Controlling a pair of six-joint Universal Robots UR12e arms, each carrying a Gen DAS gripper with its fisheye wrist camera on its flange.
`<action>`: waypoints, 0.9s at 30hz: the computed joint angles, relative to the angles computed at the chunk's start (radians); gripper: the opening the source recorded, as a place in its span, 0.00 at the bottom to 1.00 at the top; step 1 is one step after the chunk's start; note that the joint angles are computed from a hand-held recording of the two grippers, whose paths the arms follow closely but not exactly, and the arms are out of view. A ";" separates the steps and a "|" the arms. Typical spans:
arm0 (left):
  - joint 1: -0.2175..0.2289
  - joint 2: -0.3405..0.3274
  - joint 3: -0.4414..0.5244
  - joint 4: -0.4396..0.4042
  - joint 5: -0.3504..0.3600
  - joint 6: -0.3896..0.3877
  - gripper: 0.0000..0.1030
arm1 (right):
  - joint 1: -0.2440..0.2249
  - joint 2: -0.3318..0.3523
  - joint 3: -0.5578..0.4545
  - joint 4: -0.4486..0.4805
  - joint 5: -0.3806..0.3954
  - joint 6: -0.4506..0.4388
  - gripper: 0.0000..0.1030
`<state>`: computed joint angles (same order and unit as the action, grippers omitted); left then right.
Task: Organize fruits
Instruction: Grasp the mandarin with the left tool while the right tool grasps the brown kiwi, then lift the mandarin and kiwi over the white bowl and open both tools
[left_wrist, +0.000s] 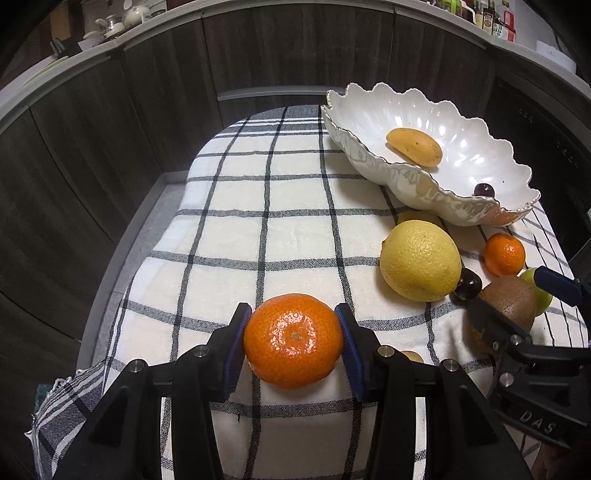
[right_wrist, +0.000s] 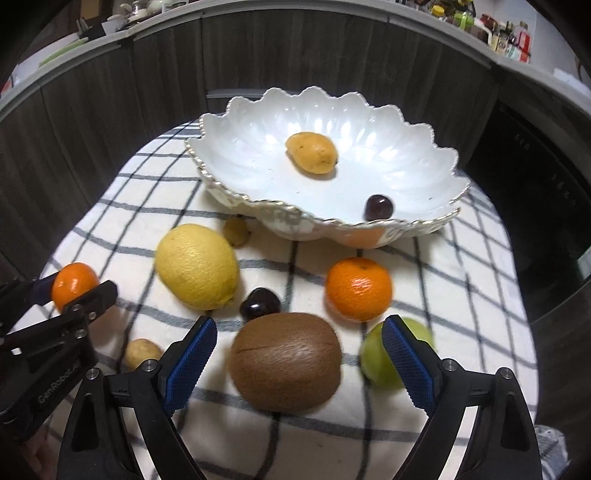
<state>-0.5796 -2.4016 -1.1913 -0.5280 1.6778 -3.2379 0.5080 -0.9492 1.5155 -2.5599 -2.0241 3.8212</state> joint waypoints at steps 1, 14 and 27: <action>0.000 0.000 0.000 0.000 0.001 0.000 0.44 | 0.001 0.002 -0.001 -0.002 0.001 -0.004 0.89; 0.000 0.000 0.000 -0.008 -0.004 0.000 0.44 | -0.022 0.013 0.003 0.024 0.113 0.017 0.65; -0.005 0.005 -0.003 0.017 -0.004 0.012 0.44 | -0.019 -0.011 0.022 -0.008 0.103 0.025 0.64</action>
